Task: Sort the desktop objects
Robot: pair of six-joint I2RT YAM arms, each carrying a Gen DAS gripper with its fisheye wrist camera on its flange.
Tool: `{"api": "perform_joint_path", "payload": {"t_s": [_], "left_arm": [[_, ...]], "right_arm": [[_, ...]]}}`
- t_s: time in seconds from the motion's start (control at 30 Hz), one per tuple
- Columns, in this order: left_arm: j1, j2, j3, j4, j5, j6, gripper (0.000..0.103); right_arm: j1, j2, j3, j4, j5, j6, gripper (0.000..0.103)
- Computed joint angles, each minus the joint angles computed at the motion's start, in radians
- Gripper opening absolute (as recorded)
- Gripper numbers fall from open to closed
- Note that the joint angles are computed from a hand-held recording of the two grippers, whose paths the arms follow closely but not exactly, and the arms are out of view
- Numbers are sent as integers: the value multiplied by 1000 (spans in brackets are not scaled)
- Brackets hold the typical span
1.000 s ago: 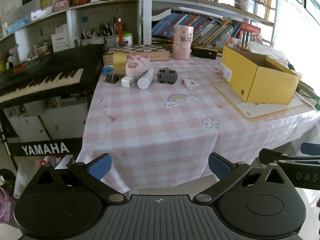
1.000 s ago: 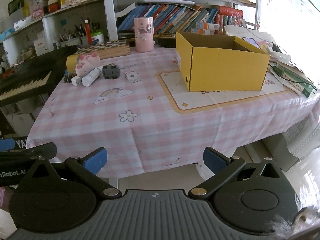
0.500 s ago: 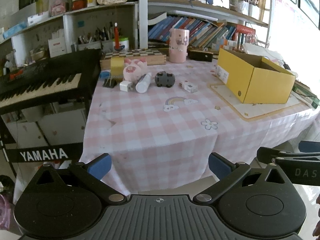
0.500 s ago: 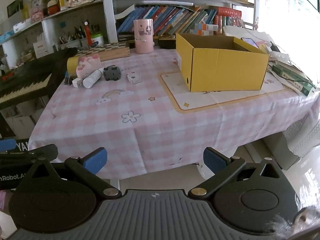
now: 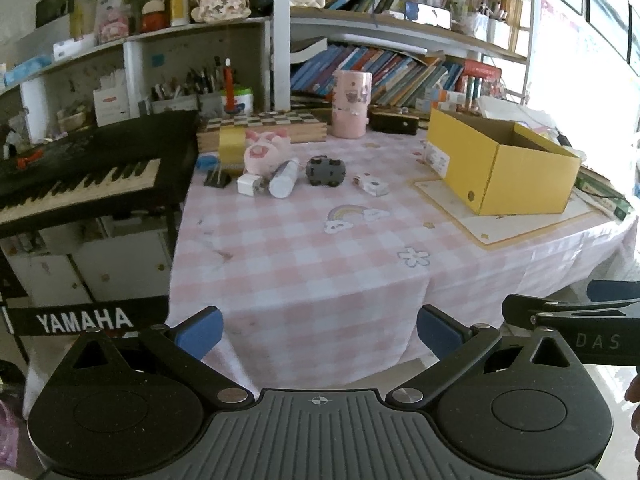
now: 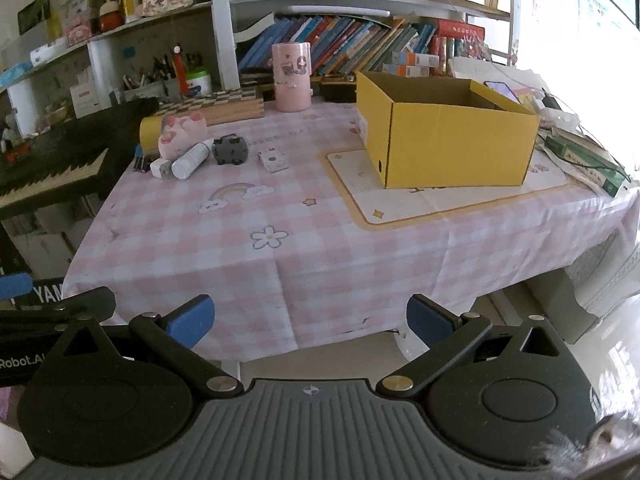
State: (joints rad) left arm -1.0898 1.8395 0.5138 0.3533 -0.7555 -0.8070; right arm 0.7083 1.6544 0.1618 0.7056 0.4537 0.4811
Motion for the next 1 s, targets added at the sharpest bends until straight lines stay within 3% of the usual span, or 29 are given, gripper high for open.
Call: {"api": "perform_joint_path", "payload": {"t_s": [0.43,1.0], "left_arm": [[-1,-41,-23,-78,-68,-46,103],[71,-6,8,-62,-37,-20,103]], "right_arm": [[32,42,26,63,-11,-29,103],[-50,143,88,147,-119,-116,103]]}}
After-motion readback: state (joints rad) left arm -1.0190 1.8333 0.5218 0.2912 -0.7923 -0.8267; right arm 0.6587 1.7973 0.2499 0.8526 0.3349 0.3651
